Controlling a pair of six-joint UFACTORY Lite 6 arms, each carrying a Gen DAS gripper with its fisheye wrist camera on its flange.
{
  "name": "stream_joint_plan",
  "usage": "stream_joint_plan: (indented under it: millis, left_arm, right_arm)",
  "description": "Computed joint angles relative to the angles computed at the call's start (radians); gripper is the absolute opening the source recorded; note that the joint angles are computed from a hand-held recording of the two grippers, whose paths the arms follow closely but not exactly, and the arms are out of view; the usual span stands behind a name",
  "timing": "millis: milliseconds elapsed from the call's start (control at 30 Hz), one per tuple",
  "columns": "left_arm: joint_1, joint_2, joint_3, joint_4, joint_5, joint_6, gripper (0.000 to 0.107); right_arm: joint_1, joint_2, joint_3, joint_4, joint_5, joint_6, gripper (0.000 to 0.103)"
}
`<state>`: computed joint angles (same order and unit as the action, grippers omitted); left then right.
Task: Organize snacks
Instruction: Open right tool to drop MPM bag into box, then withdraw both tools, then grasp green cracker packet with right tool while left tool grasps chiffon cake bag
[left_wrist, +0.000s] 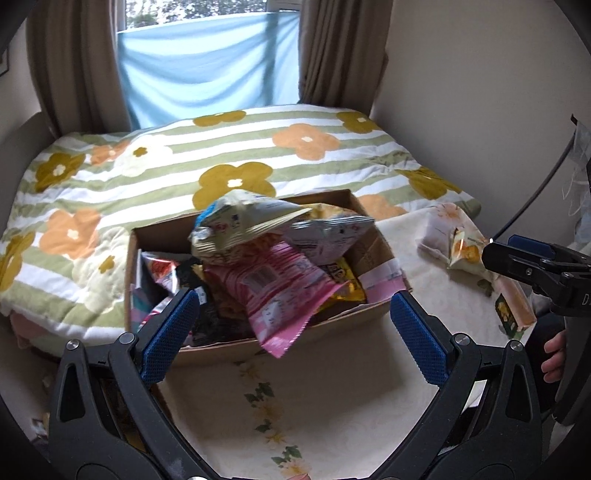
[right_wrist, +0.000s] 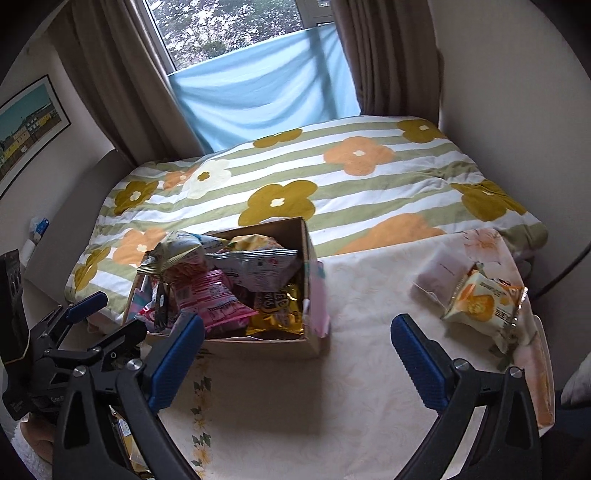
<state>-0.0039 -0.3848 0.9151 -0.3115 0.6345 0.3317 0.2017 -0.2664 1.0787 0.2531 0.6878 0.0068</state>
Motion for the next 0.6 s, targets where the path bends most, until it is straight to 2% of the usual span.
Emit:
stream_joint_plan:
  millis: [100,267,433,600]
  left_arm:
    - [-0.158,0.017,0.027,0.12,-0.028,-0.175,0.103]
    - [-0.432,0.112,0.117,0.394,-0.052,-0.551,0.103]
    - [-0.639,0.285,0.268,0.575,-0.061,-0.818,0.103]
    - [-0.776,0.525,0.496,0.689,-0.061,-0.938,0.103]
  right_arm:
    - [-0.134,-0.081,-0.051,0.06,0.04,-0.112,0.101]
    - [-0.447,-0.117,-0.069,0.233,0.169,-0.464,0.101]
    - [-0.725,-0.063,-0.044,0.31,0.28,-0.778,0.101]
    - [-0.946,0.058,-0.008,0.354,0.342,-1.002,0.101]
